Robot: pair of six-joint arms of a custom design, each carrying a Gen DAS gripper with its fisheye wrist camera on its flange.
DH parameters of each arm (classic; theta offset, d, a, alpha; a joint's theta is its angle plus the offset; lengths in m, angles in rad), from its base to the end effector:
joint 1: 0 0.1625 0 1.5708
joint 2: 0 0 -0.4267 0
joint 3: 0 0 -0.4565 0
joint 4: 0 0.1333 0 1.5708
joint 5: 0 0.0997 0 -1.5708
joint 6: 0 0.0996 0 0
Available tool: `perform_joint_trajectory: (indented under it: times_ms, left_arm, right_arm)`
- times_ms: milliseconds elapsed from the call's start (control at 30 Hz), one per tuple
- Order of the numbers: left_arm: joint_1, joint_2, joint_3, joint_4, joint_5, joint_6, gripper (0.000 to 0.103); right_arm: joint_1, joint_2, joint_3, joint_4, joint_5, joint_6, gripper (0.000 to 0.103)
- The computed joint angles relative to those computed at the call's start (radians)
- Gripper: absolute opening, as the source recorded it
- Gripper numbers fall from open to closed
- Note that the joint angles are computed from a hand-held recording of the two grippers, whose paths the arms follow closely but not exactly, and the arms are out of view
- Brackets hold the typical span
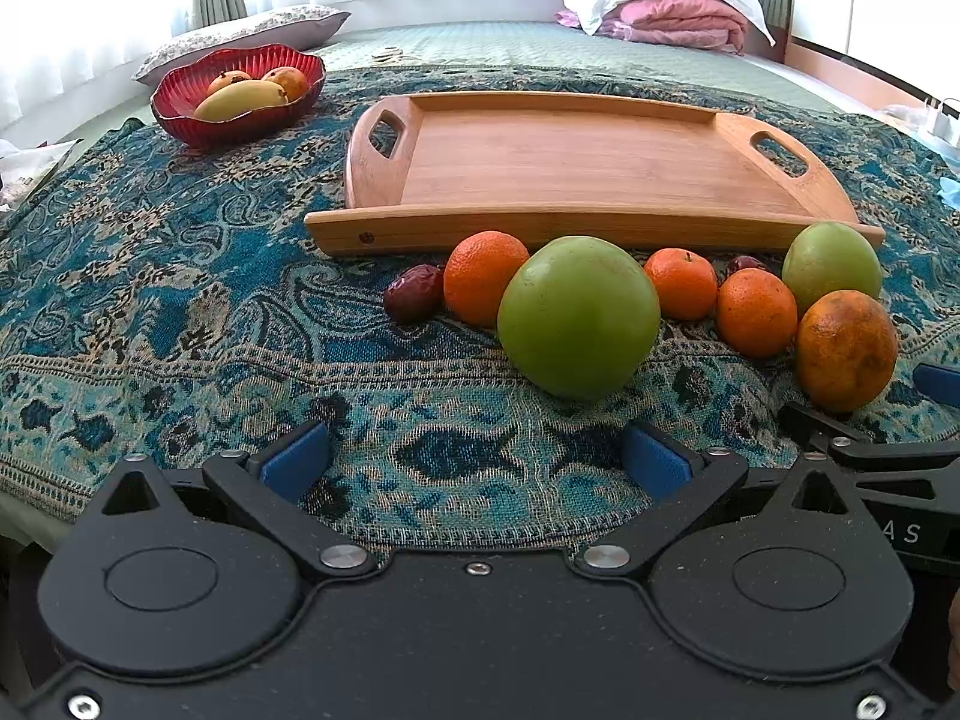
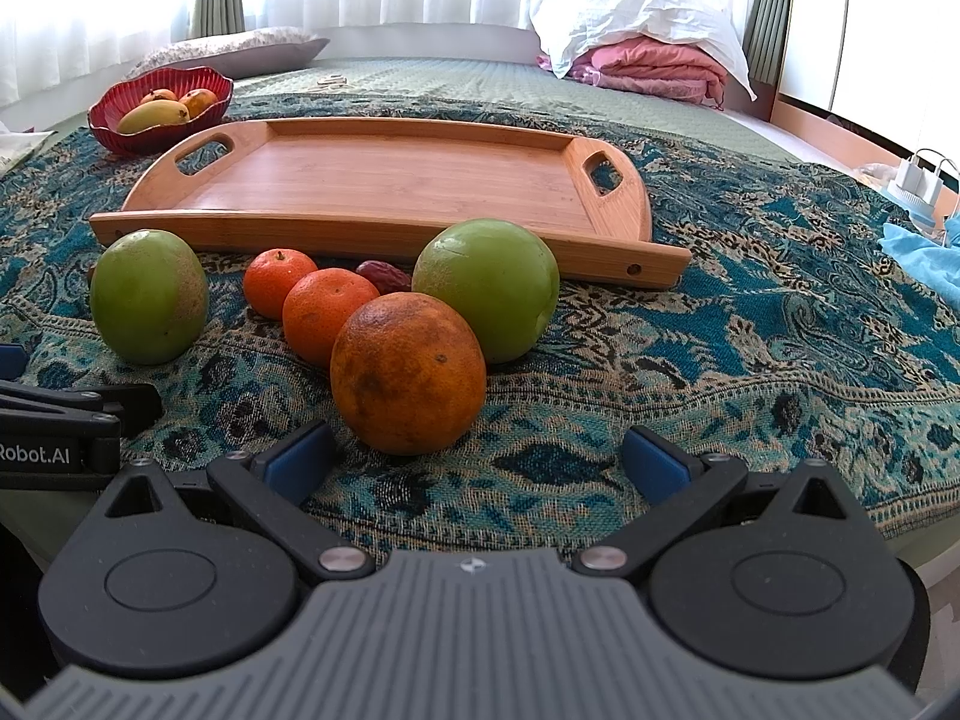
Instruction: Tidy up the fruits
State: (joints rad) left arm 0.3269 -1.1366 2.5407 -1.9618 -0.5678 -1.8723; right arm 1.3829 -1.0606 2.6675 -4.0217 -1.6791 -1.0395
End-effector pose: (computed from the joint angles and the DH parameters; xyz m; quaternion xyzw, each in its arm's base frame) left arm -0.1789 -0.2901 -0.0135 -0.0152 0.8013 -0.4149 0.4307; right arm 0.0583 -0.3492 0.0874 0.3561 -0.8388 0.3059 0.2759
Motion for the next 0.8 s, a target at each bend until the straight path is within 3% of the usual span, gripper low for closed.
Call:
perform_joint_trajectory:
  times_ms: [367,533,800]
  left_arm:
    - [-0.008,-0.015,0.014,-0.010,0.006,0.022,0.103]
    - [-0.022,-0.024,0.016,0.006,0.015,0.009,0.103]
    - [-0.063,-0.047,0.019,0.085,0.075,-0.049,0.103]
  right_arm:
    - [-0.031,-0.011,0.013,-0.010,0.045,-0.010,0.103]
    - [-0.023,-0.050,0.017,0.037,0.047,0.002,0.103]
    - [-0.067,-0.089,0.060,0.050,0.184,-0.029,0.094]
